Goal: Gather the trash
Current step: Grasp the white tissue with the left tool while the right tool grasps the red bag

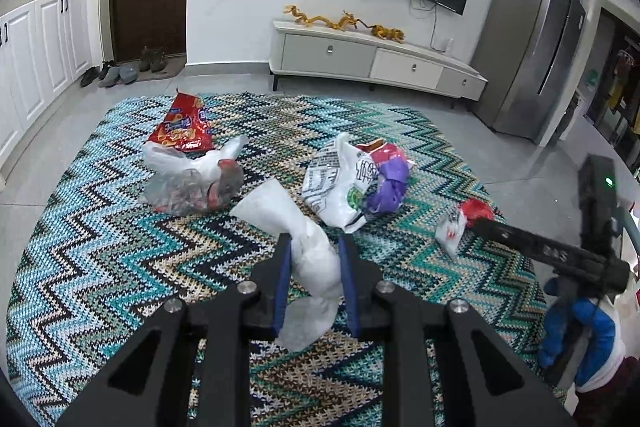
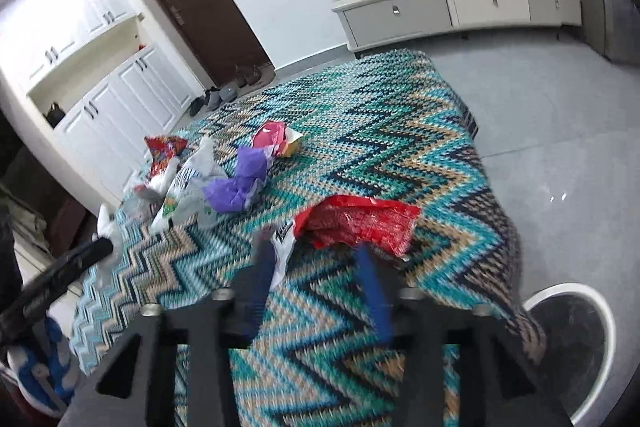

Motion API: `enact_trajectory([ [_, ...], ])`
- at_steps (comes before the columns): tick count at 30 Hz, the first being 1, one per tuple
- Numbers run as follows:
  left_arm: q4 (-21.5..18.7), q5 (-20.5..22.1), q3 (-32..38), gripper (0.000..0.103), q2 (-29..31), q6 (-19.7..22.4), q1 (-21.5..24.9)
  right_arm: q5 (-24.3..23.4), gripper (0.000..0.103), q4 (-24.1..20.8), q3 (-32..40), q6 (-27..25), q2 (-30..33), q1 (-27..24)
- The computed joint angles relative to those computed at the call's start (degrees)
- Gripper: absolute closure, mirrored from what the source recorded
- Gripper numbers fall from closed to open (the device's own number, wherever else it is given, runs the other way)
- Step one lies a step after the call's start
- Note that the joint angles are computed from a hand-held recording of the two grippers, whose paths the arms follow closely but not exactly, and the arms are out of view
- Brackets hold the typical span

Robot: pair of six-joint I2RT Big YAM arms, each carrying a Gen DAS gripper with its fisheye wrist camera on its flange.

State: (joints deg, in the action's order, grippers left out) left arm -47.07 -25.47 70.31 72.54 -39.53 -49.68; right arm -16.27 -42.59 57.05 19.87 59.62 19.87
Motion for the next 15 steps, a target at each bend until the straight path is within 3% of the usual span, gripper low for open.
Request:
enact_trajectory([
  [7,-1.05,0.23,0.81,0.081,0.83,0.09,0.67,2.69,0.060,2.08,3.23,2.66,6.20,1.96],
  [8,-1.15,0.18,0.98,0.081,0.99,0.14,0.65,3.22,0.062,1.96,3.63,2.48,6.80,2.25],
  [10,-1.18,0.16,1.36,0.081,1.32,0.38,0.49,3.58,0.081,1.64,4.16,1.77,7.75,2.54],
  [15,-1.36,-0.11,3.22,0.081,2.78,1.40,-0.78,0.67,0.082,2.65,2.39,-0.09,5.41,1.84],
])
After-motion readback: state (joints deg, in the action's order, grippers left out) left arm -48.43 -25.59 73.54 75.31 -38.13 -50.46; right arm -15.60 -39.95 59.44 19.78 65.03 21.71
